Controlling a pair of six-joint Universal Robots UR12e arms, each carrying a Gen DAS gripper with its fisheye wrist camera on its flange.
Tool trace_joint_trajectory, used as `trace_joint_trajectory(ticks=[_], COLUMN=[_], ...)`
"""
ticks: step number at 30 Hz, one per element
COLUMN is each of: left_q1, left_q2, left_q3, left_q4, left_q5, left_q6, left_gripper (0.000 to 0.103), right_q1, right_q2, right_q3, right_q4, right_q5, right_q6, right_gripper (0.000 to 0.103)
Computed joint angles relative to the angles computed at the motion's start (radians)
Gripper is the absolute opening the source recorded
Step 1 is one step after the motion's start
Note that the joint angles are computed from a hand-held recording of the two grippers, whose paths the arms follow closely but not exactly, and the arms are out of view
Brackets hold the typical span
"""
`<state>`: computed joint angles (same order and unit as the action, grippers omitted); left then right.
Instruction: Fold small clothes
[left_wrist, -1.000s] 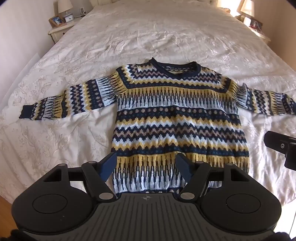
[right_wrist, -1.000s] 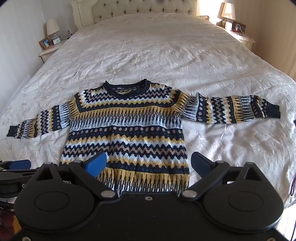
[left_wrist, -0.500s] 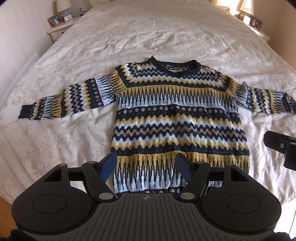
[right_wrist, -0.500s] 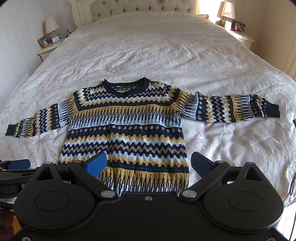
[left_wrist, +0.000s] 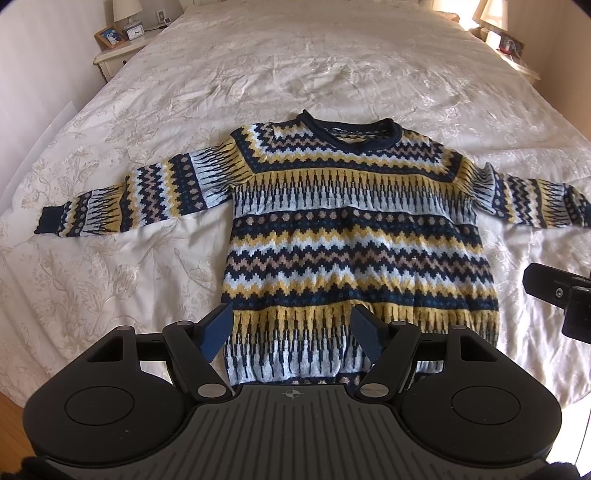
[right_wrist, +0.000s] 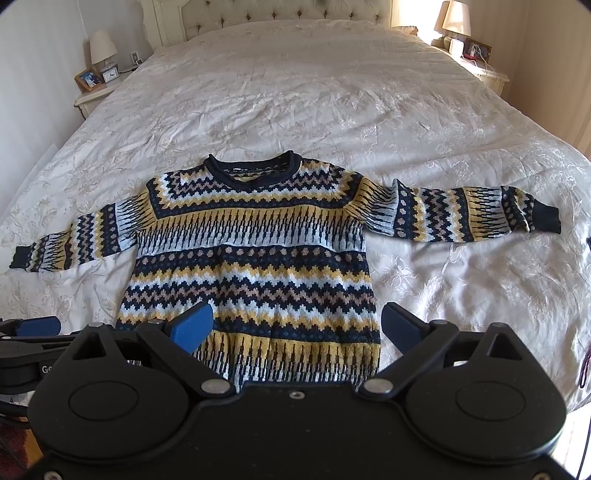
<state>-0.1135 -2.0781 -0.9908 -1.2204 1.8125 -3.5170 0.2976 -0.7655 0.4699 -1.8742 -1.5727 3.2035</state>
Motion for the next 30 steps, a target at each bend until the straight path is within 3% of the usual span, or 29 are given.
trace_joint_trajectory(ticks=[30], left_q1=[0.008], left_q2=[-0.014], left_q3=[0.024], left_q4=[-0.034], left_q5=[-0.013], left_q6=[-0.005], left_gripper=[0.069], right_q1=[0.001], right_q2=[0.015], right_q3=[-0.019], right_q4=[0.014], right_q5=[0.0], right_q6=[0.003], right_gripper=[0.098])
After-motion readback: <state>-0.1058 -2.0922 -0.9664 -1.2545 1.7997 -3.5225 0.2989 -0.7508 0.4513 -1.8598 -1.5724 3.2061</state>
